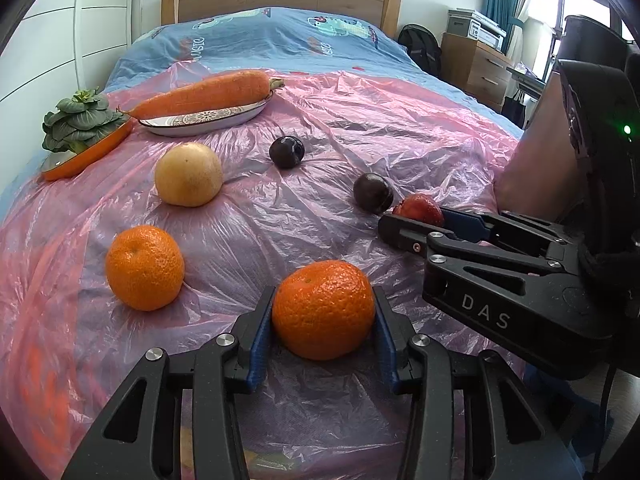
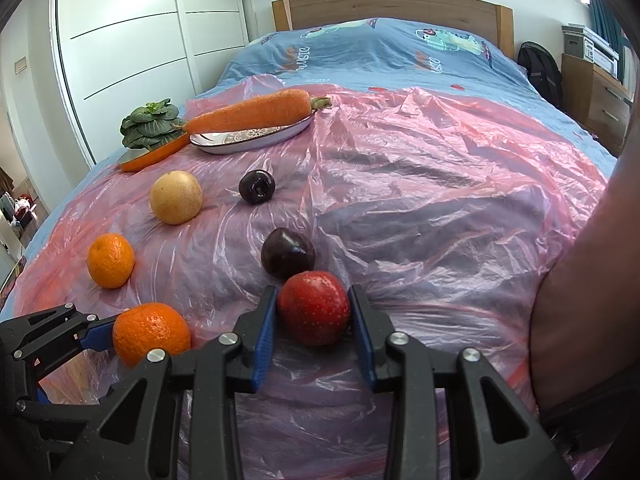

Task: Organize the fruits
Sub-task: 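Lift and carry the orange in the left gripper to the green tray while the right carries the apple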

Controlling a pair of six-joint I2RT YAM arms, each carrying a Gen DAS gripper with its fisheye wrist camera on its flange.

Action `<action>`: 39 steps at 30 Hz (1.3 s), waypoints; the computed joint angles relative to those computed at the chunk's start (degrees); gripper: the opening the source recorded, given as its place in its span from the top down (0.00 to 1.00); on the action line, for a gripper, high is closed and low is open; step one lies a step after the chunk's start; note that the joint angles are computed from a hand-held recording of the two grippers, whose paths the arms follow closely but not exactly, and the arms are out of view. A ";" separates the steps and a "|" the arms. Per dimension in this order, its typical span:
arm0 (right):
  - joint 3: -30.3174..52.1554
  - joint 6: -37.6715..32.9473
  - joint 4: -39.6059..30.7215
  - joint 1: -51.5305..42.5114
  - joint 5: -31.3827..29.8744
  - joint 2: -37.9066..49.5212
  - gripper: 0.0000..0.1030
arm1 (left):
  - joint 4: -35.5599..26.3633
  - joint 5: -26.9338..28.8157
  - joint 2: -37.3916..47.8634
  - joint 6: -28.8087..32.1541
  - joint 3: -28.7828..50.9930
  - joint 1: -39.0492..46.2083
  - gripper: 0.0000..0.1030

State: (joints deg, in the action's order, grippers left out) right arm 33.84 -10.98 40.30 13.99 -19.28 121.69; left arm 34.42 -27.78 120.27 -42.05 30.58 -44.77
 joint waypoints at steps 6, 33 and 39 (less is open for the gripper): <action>-0.01 0.03 0.11 0.06 0.08 0.10 0.46 | 0.09 0.37 -0.25 0.03 -0.20 0.30 0.62; -3.98 -0.47 -12.97 6.14 7.86 -15.62 0.45 | -14.18 -3.68 -17.08 -9.78 -5.51 -2.43 0.62; -8.10 0.09 -16.97 8.02 8.49 -24.32 0.45 | -22.56 -7.15 -23.38 -15.32 -6.60 -6.36 0.62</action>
